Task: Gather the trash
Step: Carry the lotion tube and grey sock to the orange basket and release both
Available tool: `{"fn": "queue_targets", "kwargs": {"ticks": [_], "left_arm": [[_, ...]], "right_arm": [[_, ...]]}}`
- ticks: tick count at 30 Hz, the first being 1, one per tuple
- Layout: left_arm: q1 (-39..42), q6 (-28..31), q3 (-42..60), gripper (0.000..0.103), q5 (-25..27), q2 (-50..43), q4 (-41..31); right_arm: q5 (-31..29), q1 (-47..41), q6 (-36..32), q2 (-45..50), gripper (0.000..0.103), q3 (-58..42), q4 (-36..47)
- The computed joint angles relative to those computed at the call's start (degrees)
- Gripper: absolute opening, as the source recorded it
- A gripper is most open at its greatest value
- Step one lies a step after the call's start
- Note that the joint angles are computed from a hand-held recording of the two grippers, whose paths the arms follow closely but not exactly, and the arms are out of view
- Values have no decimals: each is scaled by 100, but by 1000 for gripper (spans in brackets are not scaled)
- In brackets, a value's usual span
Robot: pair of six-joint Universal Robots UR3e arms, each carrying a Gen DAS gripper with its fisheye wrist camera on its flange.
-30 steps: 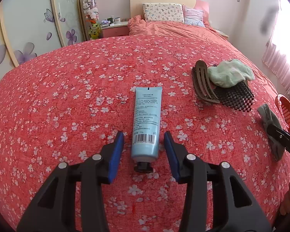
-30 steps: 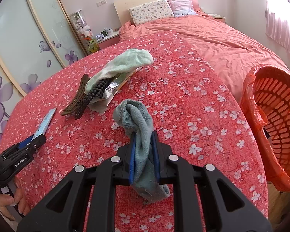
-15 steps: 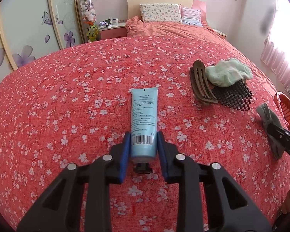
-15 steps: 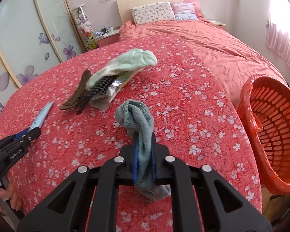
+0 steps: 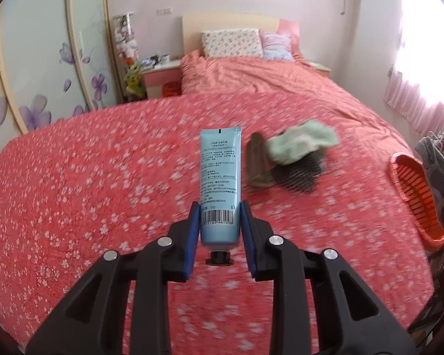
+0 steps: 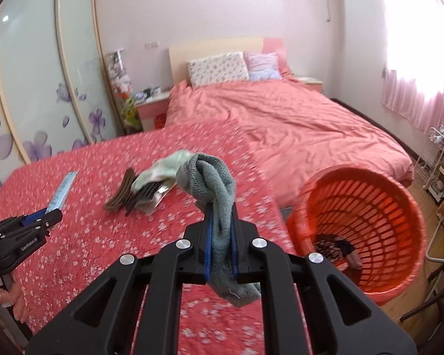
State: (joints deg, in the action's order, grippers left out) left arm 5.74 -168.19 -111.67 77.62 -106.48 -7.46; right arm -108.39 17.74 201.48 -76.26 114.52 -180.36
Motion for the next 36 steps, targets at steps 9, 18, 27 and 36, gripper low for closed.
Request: {"fn": "queue_targets", "kwargs": {"ticks": [9, 18, 27, 36], "left_arm": [[-946, -369, 497, 27, -163, 336, -522], [-2277, -815, 1835, 27, -136, -387, -911], [-3509, -1018, 4425, 27, -270, -2248, -1837], [-4080, -1080, 7972, 50, 133, -4587, -3528]], "right_arm": [[-192, -552, -20, -1140, 10, 1151, -254], [484, -1892, -171, -2299, 10, 2368, -643], [2177, -3897, -426, -2777, 10, 3230, -1044], [3066, -4844, -716, -1979, 23, 3334, -1572]]}}
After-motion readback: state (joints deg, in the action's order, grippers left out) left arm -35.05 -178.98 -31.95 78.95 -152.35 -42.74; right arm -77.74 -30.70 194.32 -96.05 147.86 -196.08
